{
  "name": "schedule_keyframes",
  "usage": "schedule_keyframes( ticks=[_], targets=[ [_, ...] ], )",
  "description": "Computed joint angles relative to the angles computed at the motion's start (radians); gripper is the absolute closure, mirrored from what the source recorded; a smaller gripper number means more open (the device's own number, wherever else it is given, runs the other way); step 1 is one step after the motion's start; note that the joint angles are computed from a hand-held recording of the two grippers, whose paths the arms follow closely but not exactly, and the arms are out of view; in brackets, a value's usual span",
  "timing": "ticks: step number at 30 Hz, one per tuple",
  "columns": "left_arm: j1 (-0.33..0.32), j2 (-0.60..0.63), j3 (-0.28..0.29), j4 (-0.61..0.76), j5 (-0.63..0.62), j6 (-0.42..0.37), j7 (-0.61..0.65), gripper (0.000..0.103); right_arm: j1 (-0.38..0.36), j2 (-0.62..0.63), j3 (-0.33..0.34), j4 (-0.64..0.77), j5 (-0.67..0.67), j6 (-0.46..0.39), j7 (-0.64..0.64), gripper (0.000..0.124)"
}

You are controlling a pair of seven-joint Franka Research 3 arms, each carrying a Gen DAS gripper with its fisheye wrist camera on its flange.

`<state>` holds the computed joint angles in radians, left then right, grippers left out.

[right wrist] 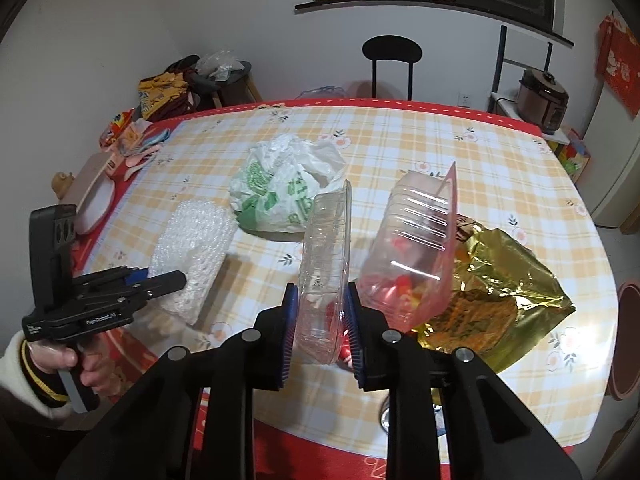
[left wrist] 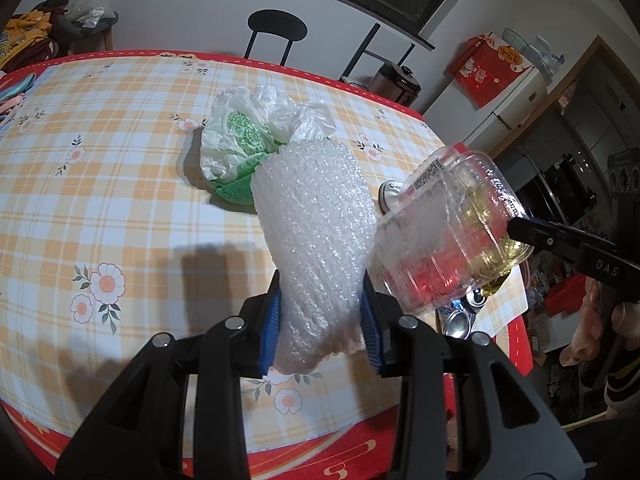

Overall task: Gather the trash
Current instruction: 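Lift the foam sleeve with the left tool while the right tool lifts the clear container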

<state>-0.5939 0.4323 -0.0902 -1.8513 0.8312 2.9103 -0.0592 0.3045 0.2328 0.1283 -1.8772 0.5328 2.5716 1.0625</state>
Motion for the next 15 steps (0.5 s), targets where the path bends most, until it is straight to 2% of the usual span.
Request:
schedule_keyframes(
  ticks=[7,15],
  targets=[
    [-0.015,-0.033,0.022,-0.017,0.062,-0.004,-0.060,0.066,-0.006,-0.013,0.020,0.008,0.089,-0.008,-0.067,0.104],
    [-0.002,-0.064,0.000,-0.021,0.136,-0.036,-0.111,0.066,0.003,-0.029,0.022,0.002,0.127,-0.006,-0.112,0.105]
  ],
)
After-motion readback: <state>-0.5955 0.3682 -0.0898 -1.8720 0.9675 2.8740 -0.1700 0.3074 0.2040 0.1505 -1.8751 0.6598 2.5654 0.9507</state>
